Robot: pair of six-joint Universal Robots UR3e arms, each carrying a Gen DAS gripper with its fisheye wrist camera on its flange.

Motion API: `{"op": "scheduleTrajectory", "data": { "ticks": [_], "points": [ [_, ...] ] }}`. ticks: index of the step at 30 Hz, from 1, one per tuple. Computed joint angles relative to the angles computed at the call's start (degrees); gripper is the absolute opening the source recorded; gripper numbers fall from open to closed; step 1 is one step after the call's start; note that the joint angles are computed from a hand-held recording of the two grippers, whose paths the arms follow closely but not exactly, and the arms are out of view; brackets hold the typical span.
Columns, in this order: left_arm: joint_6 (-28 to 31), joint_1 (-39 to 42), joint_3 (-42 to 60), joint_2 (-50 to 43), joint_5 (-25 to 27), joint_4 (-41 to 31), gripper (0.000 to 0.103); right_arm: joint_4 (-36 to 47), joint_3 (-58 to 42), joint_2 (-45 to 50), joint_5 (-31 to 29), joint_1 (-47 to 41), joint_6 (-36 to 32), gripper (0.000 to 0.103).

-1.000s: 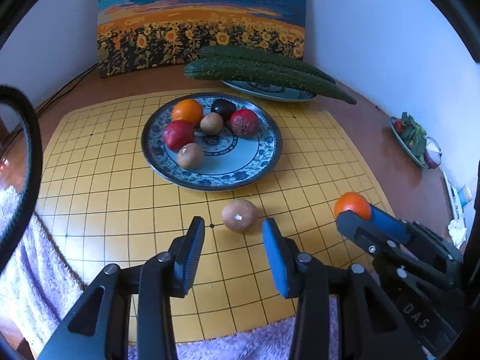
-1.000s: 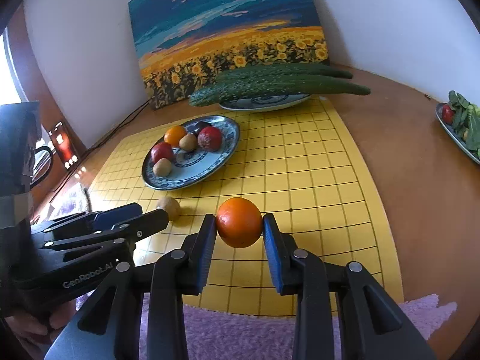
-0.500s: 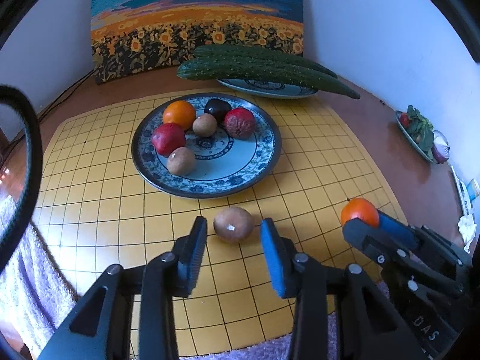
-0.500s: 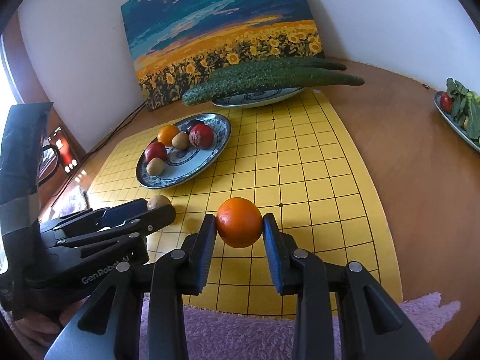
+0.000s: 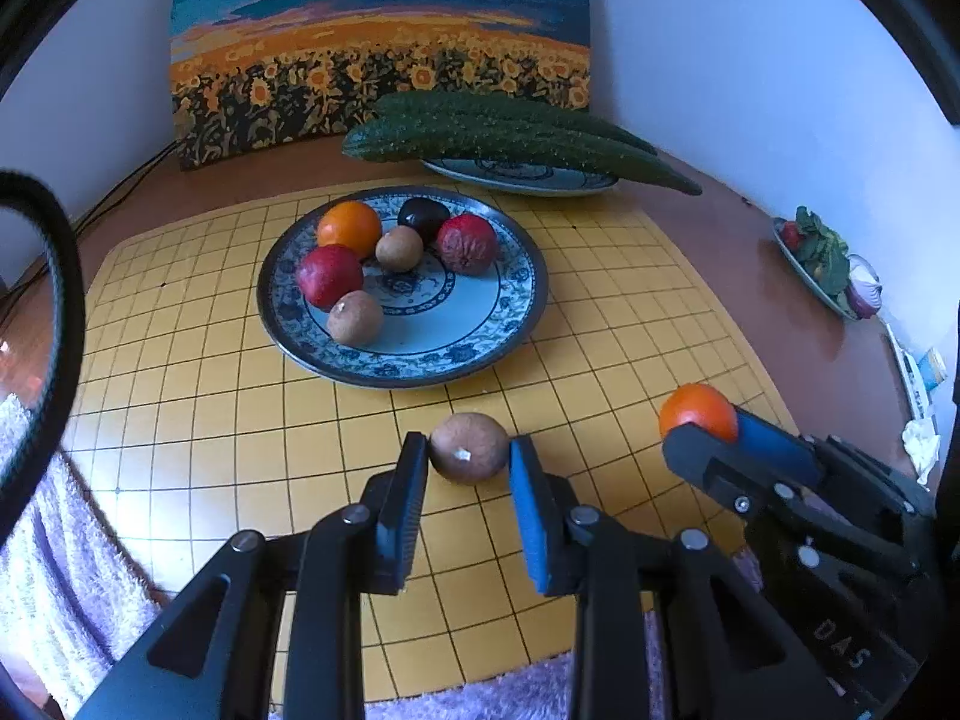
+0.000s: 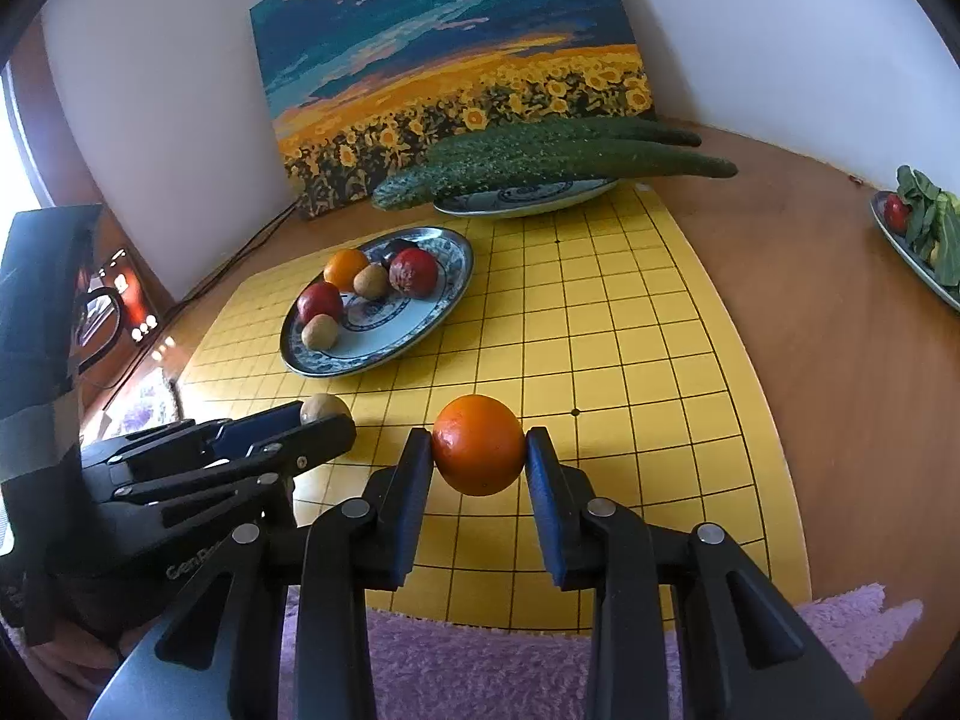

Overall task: Organize fruits
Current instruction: 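Close the left tool on the last brown potato while the right tool holds the orange, then carry the potato and the orange over the plate with both tools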

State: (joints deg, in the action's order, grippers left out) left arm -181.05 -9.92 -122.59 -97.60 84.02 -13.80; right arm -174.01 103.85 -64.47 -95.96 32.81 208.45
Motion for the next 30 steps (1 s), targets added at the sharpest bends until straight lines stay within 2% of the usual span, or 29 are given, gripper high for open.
{"op": "scheduleTrajectory", "data": {
  "ticks": [17,30],
  "points": [
    [1.54,6.79,-5.0,8.73,-4.22,-2.34,0.029,4.52,-6.21,1.46,-1.59,3.06,-1.05,0.033],
    [3.4,11.84,-1.75,9.56,-6.6,-5.13,0.029,10.41,-14.66,3.93,-0.9,3.03,-2.48,0.033]
  ]
}}
